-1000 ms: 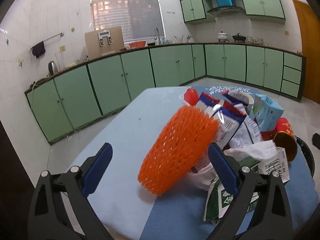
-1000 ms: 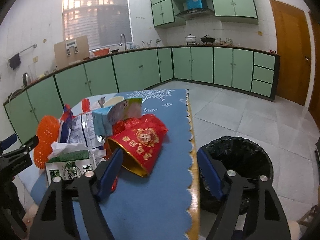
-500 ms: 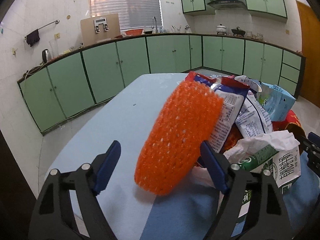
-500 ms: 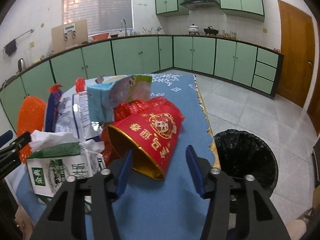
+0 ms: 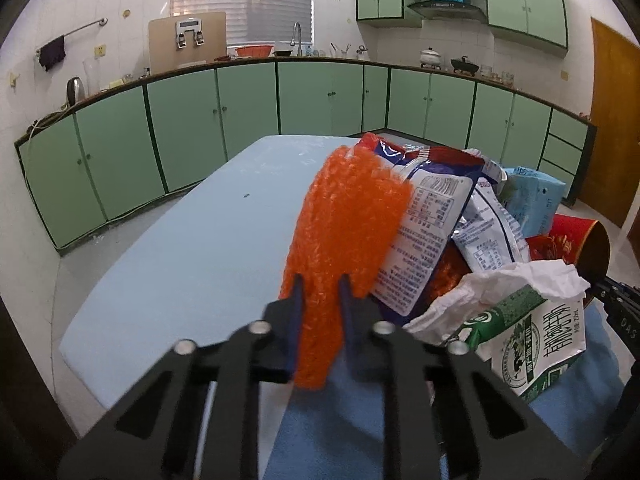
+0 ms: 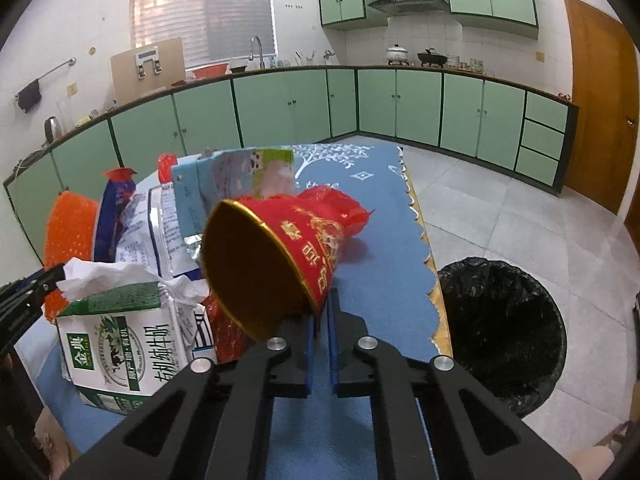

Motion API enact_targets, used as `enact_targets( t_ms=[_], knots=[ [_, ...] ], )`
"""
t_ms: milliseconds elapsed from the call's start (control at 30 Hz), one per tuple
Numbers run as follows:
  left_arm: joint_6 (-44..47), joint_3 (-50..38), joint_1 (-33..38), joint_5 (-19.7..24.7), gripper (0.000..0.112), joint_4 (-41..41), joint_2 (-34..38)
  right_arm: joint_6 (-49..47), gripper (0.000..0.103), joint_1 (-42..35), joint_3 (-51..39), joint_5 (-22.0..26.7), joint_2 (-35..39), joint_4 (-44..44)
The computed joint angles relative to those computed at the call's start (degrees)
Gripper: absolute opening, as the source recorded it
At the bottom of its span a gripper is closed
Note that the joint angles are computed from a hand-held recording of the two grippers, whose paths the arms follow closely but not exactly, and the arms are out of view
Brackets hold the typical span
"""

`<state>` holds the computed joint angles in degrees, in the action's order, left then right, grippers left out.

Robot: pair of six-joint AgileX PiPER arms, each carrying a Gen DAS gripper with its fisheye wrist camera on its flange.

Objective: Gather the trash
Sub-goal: 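Grasp the orange mesh net with the left tool while the right tool grasps the red paper cup, then carry the orange net and red cup over the bin and release both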

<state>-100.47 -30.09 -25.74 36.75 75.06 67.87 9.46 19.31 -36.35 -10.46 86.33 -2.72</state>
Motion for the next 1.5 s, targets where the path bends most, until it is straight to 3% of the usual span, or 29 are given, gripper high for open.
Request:
enact_targets(
  t_ms=[67, 400, 500, 633, 833, 1000, 1100, 1267, 1500],
  knots=[
    [-0.5, -0.2, -1.0, 1.3, 0.009, 0.3, -0.3, 2.7, 0.004, -0.6, 0.3, -0.2, -0.7, -3.2],
    [-0.3, -5.2, -13.6, 17.3, 0.008, -2.2, -3.1, 9.6, 0.003, -3.2, 2.3, 0.2, -8.4, -12.0],
    [1.0, -8.5, -18.0, 18.7, 0.008, -2.3, -2.9, 15.1, 0.003, -5.7, 2.9, 0.3, -11.5, -18.2],
    [2.8, -13.1, -20.7, 14.5, 0.008, -2.2, -0.7, 33.0, 0.003, -12.4, 3.1, -0.5, -15.2, -37.8],
    [0.5, -24.0, -23.3, 2.5, 0.008, 1.3, 11.5, 51.4, 0.003, -28.3, 0.9, -5.7, -14.9, -60.1],
    [1.5, -38.0, -22.5, -5.1, 0.008, 2.6, 26.6, 52.2, 0.003, -39.4, -4.0, -10.2, -7.2, -64.6],
    [7.1, -49.2, -21.0, -8.2, 0.008, -3.2, 36.5, 48.5, 0.003, -42.9, -7.5, -12.2, -0.9, -62.8],
    [21.5, -69.1, -20.4, -7.3, 0.008, -17.8, 51.4, 47.2, 0.003, -45.3, -14.9, -13.6, 9.8, -62.9],
    [35.0, -92.4, -20.7, -0.7, 0.009, -32.3, 68.2, 54.5, 0.003, -48.6, -25.7, -15.2, 22.3, -72.0]
  ],
)
